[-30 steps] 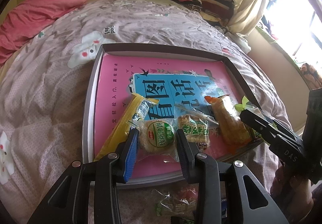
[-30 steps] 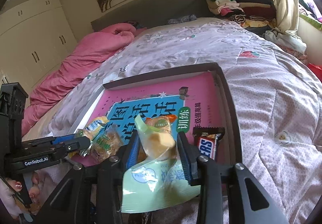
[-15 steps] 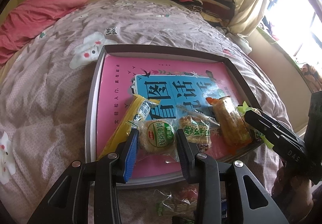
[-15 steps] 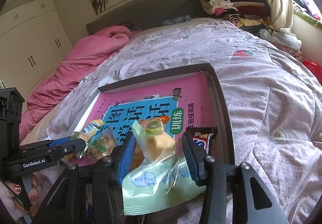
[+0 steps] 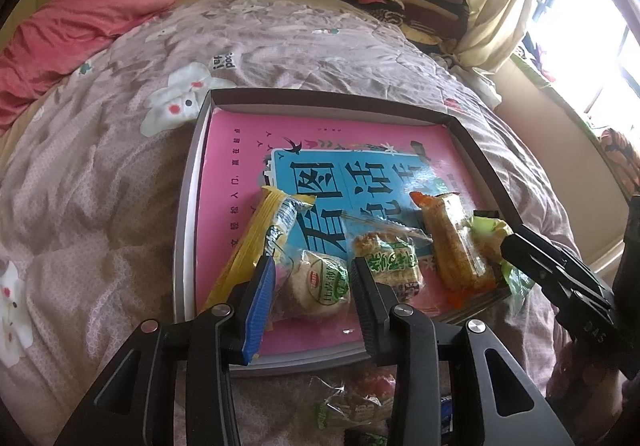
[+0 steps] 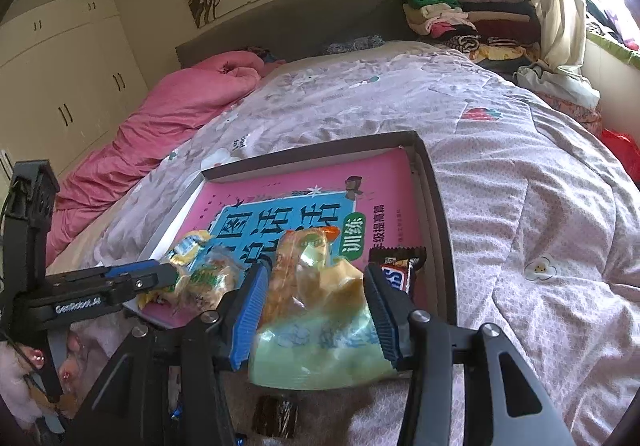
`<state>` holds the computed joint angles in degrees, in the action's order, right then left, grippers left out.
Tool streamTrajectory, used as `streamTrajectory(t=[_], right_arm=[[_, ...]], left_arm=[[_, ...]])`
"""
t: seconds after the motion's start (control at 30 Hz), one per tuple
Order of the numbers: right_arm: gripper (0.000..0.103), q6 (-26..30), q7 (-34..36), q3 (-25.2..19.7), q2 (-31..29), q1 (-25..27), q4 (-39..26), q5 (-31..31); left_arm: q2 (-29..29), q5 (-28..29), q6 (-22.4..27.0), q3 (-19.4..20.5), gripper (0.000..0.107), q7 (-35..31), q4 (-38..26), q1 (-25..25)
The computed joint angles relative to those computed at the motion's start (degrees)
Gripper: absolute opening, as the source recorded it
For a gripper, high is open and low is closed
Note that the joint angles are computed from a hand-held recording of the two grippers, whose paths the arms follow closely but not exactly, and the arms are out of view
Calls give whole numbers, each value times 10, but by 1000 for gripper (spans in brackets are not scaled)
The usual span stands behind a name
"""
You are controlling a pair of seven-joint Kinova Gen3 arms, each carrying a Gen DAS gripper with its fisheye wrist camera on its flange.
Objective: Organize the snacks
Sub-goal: 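Lower the pale green bag into the tray and open the right gripper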
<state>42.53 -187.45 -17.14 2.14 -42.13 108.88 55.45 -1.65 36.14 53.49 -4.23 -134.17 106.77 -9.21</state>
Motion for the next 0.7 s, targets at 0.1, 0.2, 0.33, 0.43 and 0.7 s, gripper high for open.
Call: streamTrajectory(t=[0.1, 0.2, 0.33, 0.43, 0.7], right_arm=[[50, -3, 8, -2, -2, -1, 1, -4], [50, -13, 24, -1, 0, 1, -2, -15], [50, -29, 36, 3, 2, 4, -2, -24], [50, -38, 45, 5, 5, 5, -3, -28], [50, -24, 49, 6, 10, -7, -9, -19]], left_arm=[[0, 0, -1, 0, 40, 0, 0, 0], [0, -1, 1, 0, 40, -1, 0, 1], [-1, -3, 3, 0, 41, -2, -2, 1], [-5, 0, 7, 0, 43, -5, -1, 2], [-15, 4, 13, -3, 50, -16, -2, 7]])
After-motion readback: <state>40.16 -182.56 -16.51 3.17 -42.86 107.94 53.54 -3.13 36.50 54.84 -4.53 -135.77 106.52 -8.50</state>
